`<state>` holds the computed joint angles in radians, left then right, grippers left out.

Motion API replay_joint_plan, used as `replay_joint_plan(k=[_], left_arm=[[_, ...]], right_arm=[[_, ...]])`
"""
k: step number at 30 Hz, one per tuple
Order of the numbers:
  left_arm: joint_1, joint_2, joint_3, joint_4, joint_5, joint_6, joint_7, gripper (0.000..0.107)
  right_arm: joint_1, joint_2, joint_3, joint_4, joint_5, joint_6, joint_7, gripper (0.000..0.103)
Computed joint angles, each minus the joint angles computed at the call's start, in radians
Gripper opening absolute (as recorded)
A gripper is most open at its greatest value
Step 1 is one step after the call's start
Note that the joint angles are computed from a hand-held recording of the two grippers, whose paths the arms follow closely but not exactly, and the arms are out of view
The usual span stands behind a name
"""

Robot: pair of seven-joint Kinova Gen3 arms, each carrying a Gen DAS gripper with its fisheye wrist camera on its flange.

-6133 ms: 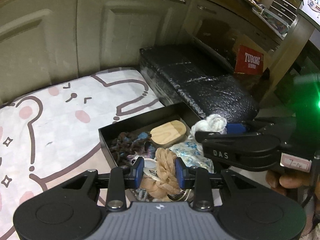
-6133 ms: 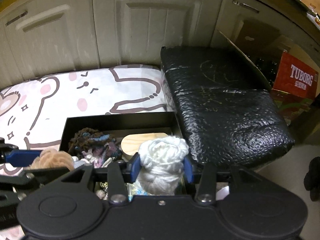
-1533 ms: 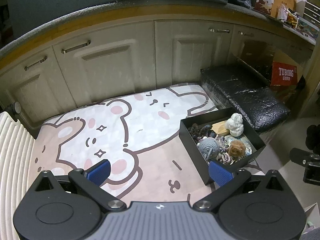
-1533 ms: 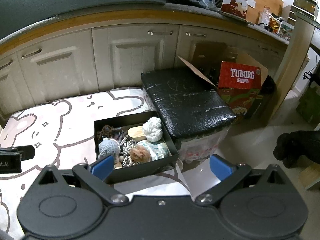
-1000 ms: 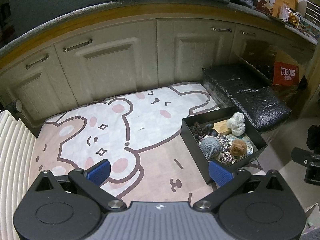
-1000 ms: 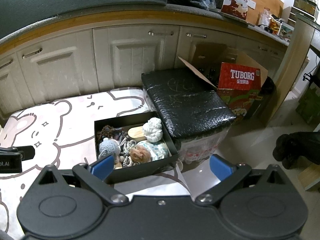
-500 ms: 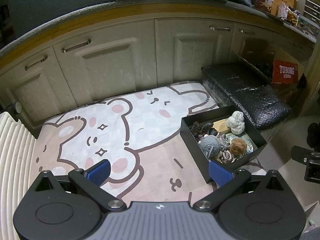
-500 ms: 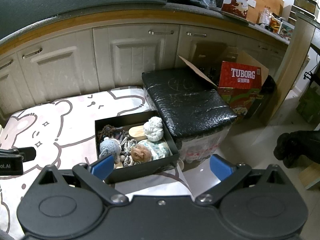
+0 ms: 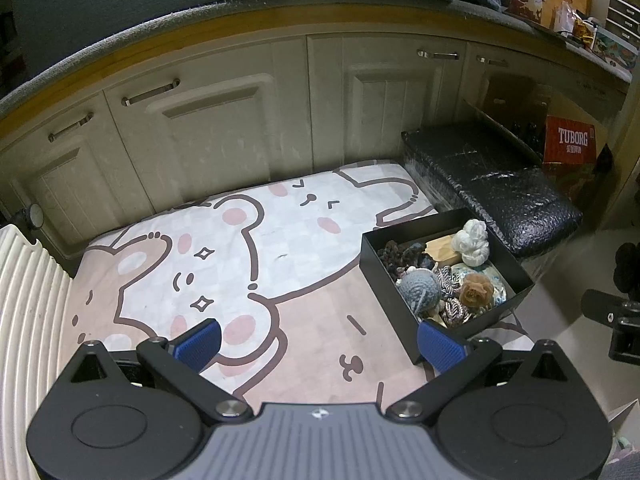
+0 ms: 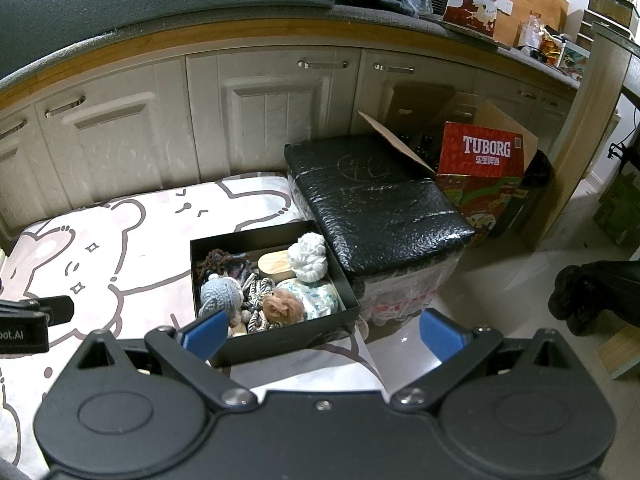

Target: Organize objects

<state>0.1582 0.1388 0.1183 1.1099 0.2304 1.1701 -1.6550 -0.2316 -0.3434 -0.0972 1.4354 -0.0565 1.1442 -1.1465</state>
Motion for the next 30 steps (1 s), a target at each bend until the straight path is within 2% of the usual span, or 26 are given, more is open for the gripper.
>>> replay_joint_plan(k=[30], left_arm=[[0.004, -0.002, 0.001, 0.001, -0.004, 0.002, 0.002, 0.103]], right_arm=[[-0.001, -0.001, -0.002, 0.001, 0.003, 0.0, -0.004, 0.103]])
